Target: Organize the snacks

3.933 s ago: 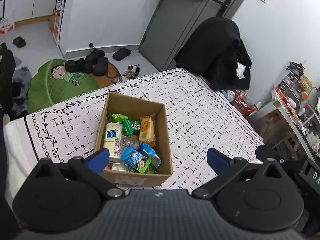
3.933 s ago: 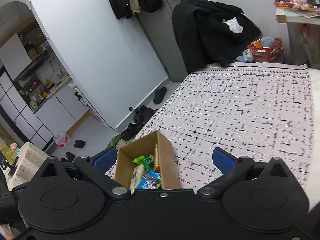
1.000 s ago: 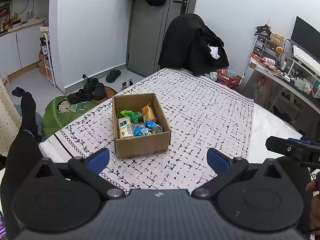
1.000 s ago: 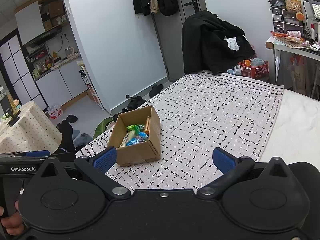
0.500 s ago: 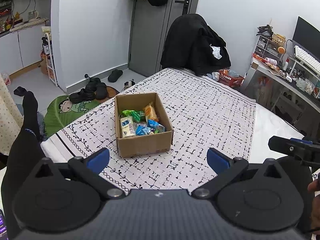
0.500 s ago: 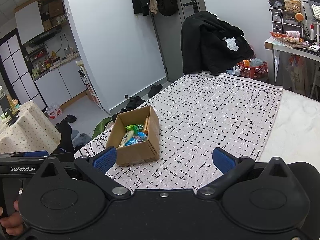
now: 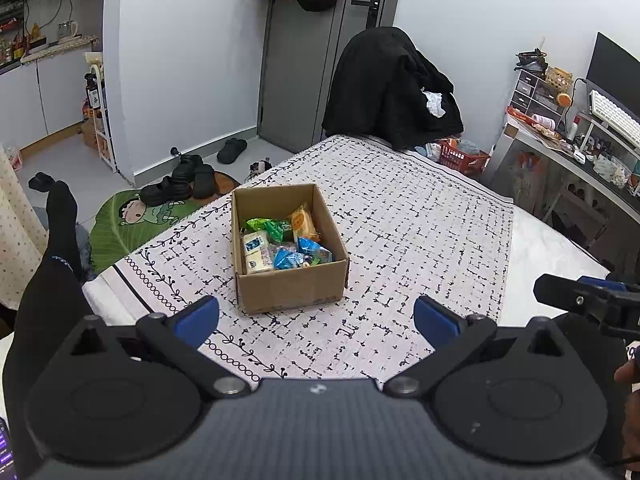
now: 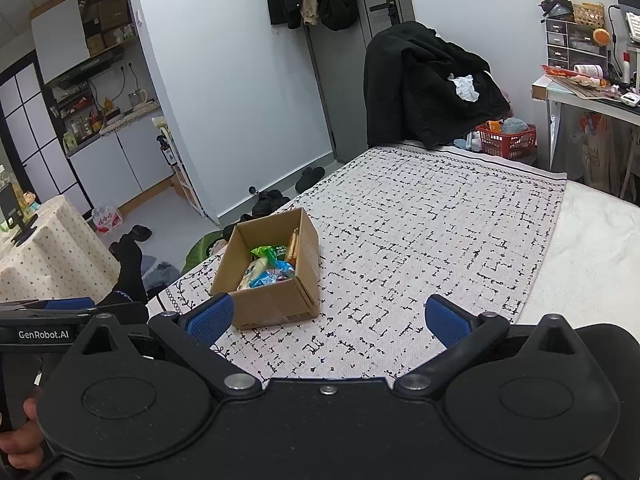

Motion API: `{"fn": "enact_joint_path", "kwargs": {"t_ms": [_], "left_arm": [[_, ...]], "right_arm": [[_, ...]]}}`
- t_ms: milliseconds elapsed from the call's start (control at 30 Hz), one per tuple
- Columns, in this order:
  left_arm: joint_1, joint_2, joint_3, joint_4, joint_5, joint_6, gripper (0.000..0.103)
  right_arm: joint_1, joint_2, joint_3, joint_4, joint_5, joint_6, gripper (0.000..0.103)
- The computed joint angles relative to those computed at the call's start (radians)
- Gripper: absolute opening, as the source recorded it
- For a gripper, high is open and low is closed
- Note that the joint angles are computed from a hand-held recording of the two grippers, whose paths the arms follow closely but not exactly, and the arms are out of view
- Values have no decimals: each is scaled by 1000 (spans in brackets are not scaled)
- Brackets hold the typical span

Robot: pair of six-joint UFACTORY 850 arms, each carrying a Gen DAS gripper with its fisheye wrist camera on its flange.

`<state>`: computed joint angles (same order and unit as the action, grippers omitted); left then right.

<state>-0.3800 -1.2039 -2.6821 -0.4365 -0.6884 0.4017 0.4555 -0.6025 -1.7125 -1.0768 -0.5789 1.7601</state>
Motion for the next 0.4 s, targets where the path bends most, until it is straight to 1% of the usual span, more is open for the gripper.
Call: {"fn": "enact_joint_path", "kwargs": {"t_ms": [100,133,267,367,400], "left_arm": [[0,5,13,-2,6,8,103],[0,-5,-6,1,-2,4,103],[1,11,27,-13,15,29,103],[0,12,29,-13,13,28,103],[1,-6,-5,-3,-4,15,103]], "right_arm": [[-1,-8,-10,7,5,-14,103],[-2,-12,-14,14,7,-24,103],[-4,-33,-43,45,13,-70,103],[-5,-51,-69,65,16,-103,103],[-5,-57,-77,70,16,-111,103]]}}
